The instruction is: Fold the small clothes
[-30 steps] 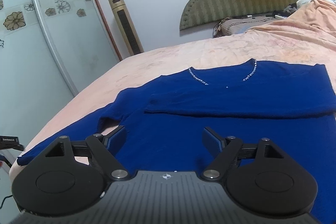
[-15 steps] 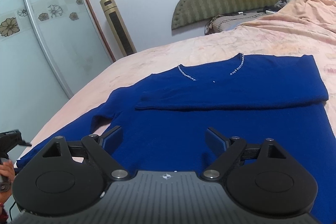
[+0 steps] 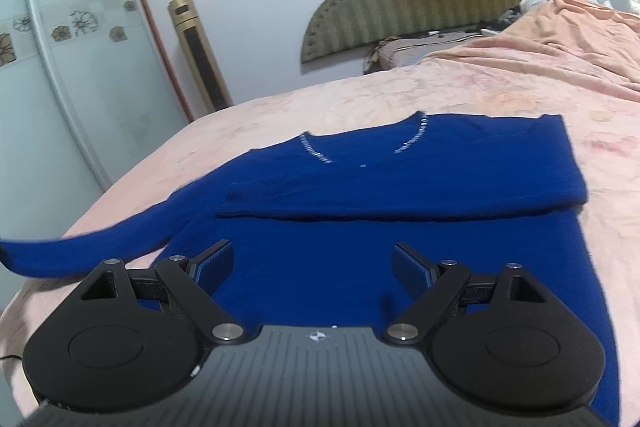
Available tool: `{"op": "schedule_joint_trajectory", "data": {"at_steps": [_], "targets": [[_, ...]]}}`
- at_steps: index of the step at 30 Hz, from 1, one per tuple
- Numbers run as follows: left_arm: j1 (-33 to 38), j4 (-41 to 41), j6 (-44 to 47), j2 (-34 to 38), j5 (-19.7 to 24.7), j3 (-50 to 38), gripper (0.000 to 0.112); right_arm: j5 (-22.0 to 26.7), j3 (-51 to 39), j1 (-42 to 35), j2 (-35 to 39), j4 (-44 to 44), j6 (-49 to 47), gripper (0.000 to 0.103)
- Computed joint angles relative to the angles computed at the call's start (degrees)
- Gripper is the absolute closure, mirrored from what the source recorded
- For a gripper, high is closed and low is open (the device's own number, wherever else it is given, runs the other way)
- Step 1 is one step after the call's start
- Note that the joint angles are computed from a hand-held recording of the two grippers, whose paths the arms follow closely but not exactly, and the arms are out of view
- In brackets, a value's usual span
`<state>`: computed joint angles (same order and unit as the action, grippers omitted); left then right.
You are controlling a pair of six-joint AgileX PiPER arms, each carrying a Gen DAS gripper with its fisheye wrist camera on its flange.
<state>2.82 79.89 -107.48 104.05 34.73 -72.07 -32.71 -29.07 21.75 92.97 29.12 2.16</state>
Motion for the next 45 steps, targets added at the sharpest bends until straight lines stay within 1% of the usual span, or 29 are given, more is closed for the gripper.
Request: {"op": "schedule_joint_trajectory", "data": {"at_steps": [2, 3, 5, 7, 9, 12, 15, 18, 19, 23, 25, 28, 30, 31, 34, 36, 38, 41, 45], "targets": [[-2.94, -0.03, 3.11, 0.78, 1.72, -3.56, 0.105, 0.24, -0.84, -1.42, 0.74, 0.36, -1.83, 0.015], [-4.72, 0.47, 3.27, 0.72, 1.87, -3.93, 0.105, 1.21, -1.93, -1.93, 1.38, 1.92, -4.83, 0.015], [-8.52, 2.29, 4.89, 0.94, 0.37, -5.2, 0.105, 3.82, -4.98, -2.32, 3.04, 9.88, -15.33, 0.015], [-13.69, 4.43, 5.75, 1.48, 0.85, -6.19, 0.105, 5.21, -7.07, -2.36, 3.96, 18.41, -25.51, 0.015], [-17.82, 7.07, 5.66, 2.48, 0.58, -7.3, 0.105, 5.49, -8.34, -2.43, 4.73, 24.96, -32.58, 0.014], [-23.91, 10.57, 6.12, 5.01, 0.49, -10.46, 0.105, 6.06, -9.49, -3.59, 5.29, 32.51, -40.26, 0.008], [-28.74, 13.11, 5.47, 7.33, 0.63, -13.47, 0.105, 4.67, -10.01, -4.47, 5.45, 38.63, -45.99, 0.006], [-31.63, 13.53, 6.41, 9.72, 0.54, -17.54, 0.105, 4.76, -9.79, -6.42, 4.73, 39.76, -47.98, 0.005], [-32.68, 13.1, 7.1, 10.59, 0.56, -18.8, 0.105, 4.66, -9.72, -7.0, 4.52, 39.9, -48.36, 0.004], [-36.76, 4.37, 17.96, 16.42, -0.08, -29.41, 0.105, 4.92, -8.99, -9.24, 3.49, 39.27, -48.53, 0.003], [-38.25, 1.31, 22.2, 18.62, -0.55, -33.29, 0.105, 5.14, -8.26, -10.35, 2.96, 38.76, -48.17, 0.003], [-40.81, -1.47, 26.21, 21.51, -1.34, -37.08, 0.105, 5.57, -6.87, -12.17, 2.25, 37.03, -46.33, 0.003], [-42.32, -5.87, 31.25, 24.12, -2.02, -40.87, 0.105, 6.24, -5.82, -13.56, 1.75, 35.18, -44.33, 0.003], [-43.25, -7.7, 32.99, 25.01, -1.99, -41.93, 0.105, 6.5, -5.34, -14.35, 1.57, 34.15, -43.15, 0.003], [-45.25, -17.6, 42.96, 29.38, -2.44, -48.01, 0.105, 6.93, -3.99, -16.31, 1.05, 31.06, -39.86, 0.003], [-46.75, -22.91, 48.64, 32.29, -1.67, -51.95, 0.105, 6.86, -2.95, -17.26, 0.59, 29.34, -37.76, 0.003], [-48.2, -28.48, 54.68, 35.48, -0.84, -56.27, 0.105, 6.94, -1.24, -18.65, -0.3, 25.76, -33.95, 0.003], [-50.52, -32.86, 60.11, 39.39, 0.35, -61.45, 0.105, 7.62, 1.57, -21.15, -1.99, 19.24, -27.04, 0.003], [-53.4, -33.53, 61.71, 41.36, -0.4, -62.33, 0.105, 7.18, 5.08, -23.28, -3.87, 13.32, -19.81, 0.003]]}}
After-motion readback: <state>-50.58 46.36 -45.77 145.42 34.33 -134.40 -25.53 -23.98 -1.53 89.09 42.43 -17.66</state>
